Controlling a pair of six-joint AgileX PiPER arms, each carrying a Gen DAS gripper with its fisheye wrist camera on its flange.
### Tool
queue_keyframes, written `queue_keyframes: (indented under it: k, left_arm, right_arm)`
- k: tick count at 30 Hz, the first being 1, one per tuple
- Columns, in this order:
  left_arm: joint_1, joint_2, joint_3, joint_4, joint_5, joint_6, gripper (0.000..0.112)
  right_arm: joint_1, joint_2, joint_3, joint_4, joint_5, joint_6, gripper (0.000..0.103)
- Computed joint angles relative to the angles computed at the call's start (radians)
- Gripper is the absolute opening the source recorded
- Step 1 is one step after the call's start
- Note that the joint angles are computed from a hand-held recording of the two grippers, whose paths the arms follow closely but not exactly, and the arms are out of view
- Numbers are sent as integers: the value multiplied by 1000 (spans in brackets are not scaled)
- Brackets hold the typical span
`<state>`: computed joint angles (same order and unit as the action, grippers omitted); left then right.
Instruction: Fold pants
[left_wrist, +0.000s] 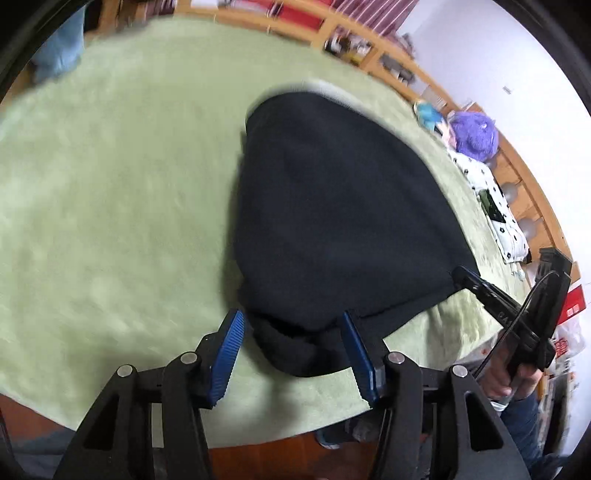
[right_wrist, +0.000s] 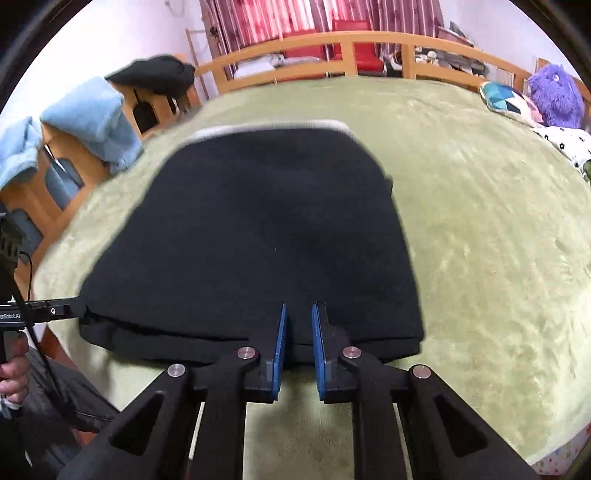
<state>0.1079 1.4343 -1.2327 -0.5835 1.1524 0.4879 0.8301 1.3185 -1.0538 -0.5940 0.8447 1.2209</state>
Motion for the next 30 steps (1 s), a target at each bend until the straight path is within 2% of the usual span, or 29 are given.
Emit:
queue_keyframes:
  k: [2, 3, 5, 7, 9, 11, 13, 14, 16, 18, 19, 23, 25, 27, 29, 30]
  left_arm:
    - [56, 27, -59, -67, 53, 12, 53]
    - [63, 47, -78, -92, 56, 17, 55]
    - [11, 68, -98, -62, -1, -26, 55]
    - [-68, 87, -85, -7, -101, -55, 55]
    - [-115, 130, -72, 82, -145, -101, 56]
    - [-59, 166, -62, 12, -113, -56, 57]
    - [-20, 192, -108, -22, -45, -43, 55]
    - [-17, 189, -137, 0, -38, -59, 54]
    - [-29, 176, -197, 45, -70, -78, 52]
    - [-47, 229, -313, 35, -41, -92, 54]
    - [-62, 269, -378, 43, -26, -116, 54]
    - [-170, 436, -633, 98, -31, -263, 54]
    - [-195, 501, -744, 104, -5, -302, 54]
    - [-242, 596, -898, 108, 10, -365, 53]
    - [-295, 705, -1076, 158, 36, -407, 53]
    - [-330, 755, -1152, 237, 43, -438, 53]
  right_arm:
    - [36, -30, 6, -90, 9, 75, 23]
    - [45, -40, 4, -116, -1, 88, 34]
    - [43, 0, -29, -144, 7, 72, 37]
    - [7, 73, -65, -107, 38, -1, 36]
    - [-48, 103, -38, -48, 29, -39, 22]
    - [-73, 65, 12, -39, -12, -37, 22]
    - [-115, 41, -4, 49, -14, -138, 17]
    - [-127, 36, -27, 69, 9, -175, 11]
    - [-158, -7, -63, 49, 7, -187, 17]
    - [-206, -14, -103, 19, -37, -206, 44]
    - [-251, 15, -143, 35, -74, -255, 46]
    - [-393, 204, -336, 164, -178, -451, 46]
    - [-440, 309, -438, 276, -205, -578, 40]
    - [-461, 403, -532, 372, -201, -683, 29]
    - [-463, 458, -575, 422, -207, -740, 29]
    - [-458, 500, -614, 427, -183, -766, 27]
